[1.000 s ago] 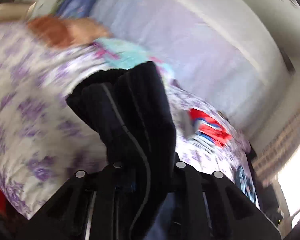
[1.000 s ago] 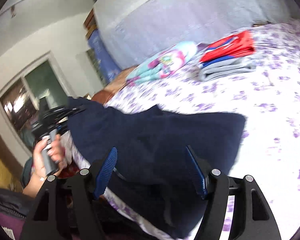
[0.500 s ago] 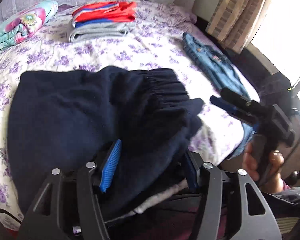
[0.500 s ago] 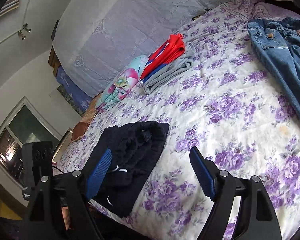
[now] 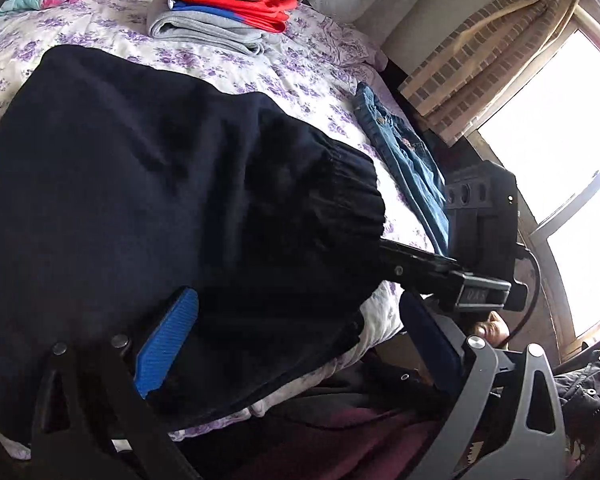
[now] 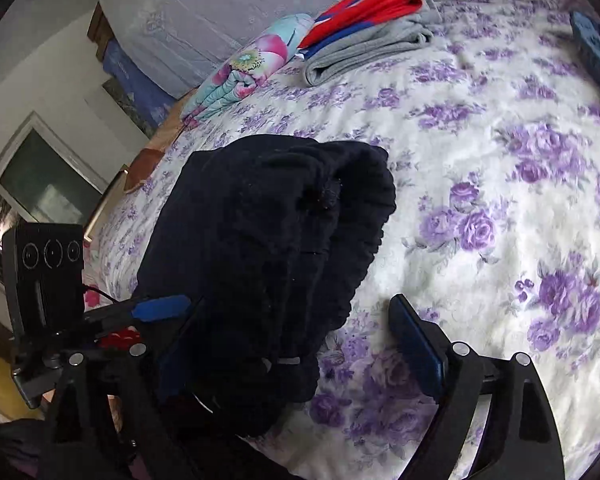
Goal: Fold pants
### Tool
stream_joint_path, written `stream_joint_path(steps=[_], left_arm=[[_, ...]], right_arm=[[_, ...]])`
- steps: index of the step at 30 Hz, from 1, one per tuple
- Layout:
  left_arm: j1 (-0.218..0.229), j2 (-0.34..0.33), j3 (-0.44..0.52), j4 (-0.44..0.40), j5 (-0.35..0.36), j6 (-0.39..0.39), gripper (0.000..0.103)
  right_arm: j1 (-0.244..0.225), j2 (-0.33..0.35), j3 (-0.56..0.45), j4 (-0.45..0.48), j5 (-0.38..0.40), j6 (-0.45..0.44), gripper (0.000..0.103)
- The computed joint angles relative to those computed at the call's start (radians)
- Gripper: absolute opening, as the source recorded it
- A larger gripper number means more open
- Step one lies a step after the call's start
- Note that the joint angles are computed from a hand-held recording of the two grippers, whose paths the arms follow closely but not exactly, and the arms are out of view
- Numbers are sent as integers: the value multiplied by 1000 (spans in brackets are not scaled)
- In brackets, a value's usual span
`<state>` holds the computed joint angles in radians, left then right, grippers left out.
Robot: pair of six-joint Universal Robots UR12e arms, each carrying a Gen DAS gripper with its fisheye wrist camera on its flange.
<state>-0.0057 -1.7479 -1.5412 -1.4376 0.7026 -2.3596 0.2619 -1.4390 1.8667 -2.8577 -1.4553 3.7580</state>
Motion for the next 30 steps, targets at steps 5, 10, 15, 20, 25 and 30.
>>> stream_joint_path(steps=[5, 10, 15, 20, 25, 30], left_arm=[[47, 25, 17, -79, -84, 87, 98], [87, 17, -44, 188, -57, -172, 98], [103, 9, -90, 231, -109, -226, 98], [118, 35, -91, 167, -125, -180, 98], [120, 37, -92, 161, -80, -137, 98], [135, 38, -139, 247, -111, -173, 98]], right_arm=[[63, -10, -39, -153, -176, -126, 90], [34, 58, -167, -48, 26, -204, 89], [15, 107, -169, 46, 24, -172, 88], [42, 96, -247, 68, 69, -260, 89], [29, 231, -450, 207, 304, -236, 89], [0, 337, -537, 413, 343, -143, 80]])
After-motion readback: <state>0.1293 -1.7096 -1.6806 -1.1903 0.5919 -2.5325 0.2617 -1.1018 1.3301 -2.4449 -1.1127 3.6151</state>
